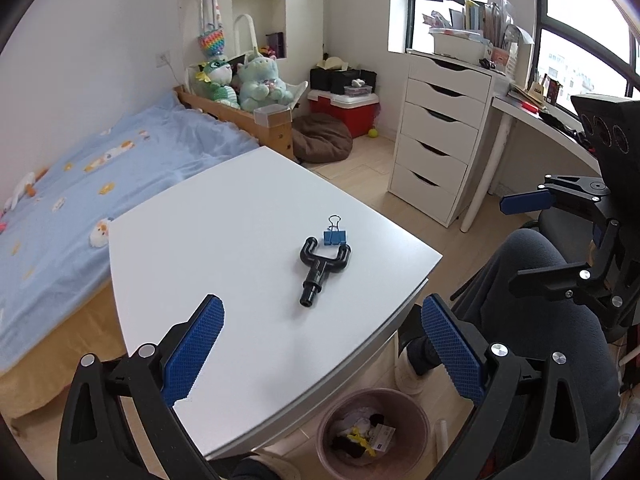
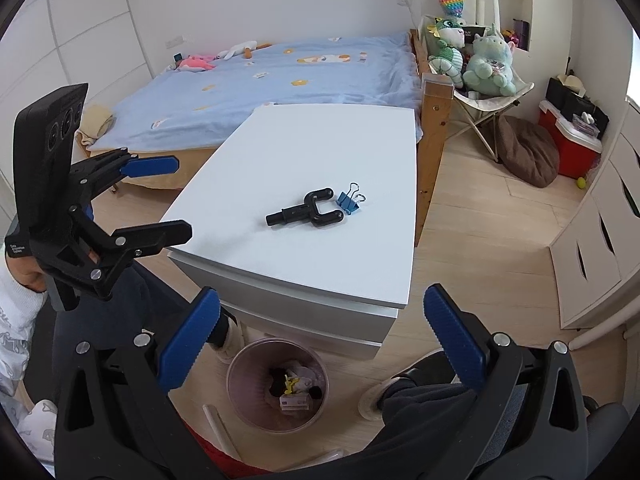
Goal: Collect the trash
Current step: 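Move the left gripper to the black U-shaped handle and grasp it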
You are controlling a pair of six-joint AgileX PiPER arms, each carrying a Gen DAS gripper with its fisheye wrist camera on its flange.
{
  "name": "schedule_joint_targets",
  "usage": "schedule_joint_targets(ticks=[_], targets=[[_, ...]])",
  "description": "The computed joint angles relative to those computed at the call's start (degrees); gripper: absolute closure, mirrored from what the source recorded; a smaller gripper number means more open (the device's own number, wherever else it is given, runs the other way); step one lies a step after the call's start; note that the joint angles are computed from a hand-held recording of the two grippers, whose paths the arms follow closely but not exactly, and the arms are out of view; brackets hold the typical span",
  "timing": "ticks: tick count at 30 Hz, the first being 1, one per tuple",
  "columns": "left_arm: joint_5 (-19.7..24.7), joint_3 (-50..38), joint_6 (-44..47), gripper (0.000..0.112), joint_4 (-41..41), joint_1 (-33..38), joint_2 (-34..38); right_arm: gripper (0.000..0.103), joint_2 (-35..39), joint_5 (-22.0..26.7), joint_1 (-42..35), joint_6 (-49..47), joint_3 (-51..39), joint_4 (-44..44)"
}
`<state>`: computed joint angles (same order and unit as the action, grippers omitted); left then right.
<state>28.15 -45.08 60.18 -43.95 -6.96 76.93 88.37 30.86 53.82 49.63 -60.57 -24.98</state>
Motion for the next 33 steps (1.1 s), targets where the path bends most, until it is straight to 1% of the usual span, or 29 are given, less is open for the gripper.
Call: schedule_joint_targets(ticks=[4, 8, 11, 21, 25, 27, 31, 33], targets=[[0.73, -5.08, 0.04, 0.017, 1.8, -1.27, 5.29, 0.003, -0.05, -0.32, -0.8, -1.31, 0.27, 1.2], [0.89, -10.01, -2.85, 0.017, 6.07, -3.2, 10.63, 0.003, 0.52, 0.19, -1.43, -3.19, -0.27, 2.64], [2.42, -13.47, -3.41, 0.017, 7.53, -3.84, 14.37, 0.003, 0.73, 0.09, -1.98, -3.89, -0.4, 3.31], [6.3, -24.24, -12.96, 0.017, 18.61, -7.18, 26.36, 0.003, 0.56, -0.57, -2.38, -4.02, 0.36, 3.98], [7.45, -27.11, -14.68, 0.017, 20.54, -8.4, 29.89, 0.003, 0.64, -1.0, -2.85, -4.59, 0.78, 4.73], [7.04, -27.82, -15.78, 0.017, 21.68, -9.07, 31.17, 0.003, 0.47, -1.25, -3.1, -4.82, 1.09, 5.0], [8.16, -29.84, -15.74, 0.017, 20.42, -8.9, 33.41, 0.003, 0.17, -1.53, -3.47, -4.81, 1.73, 5.35], [8.14, -30.02, -15.24, 0.022, 20.21, -8.9, 33.81, 0.003, 0.03, -1.72, -3.58, -4.86, 2.14, 5.44]])
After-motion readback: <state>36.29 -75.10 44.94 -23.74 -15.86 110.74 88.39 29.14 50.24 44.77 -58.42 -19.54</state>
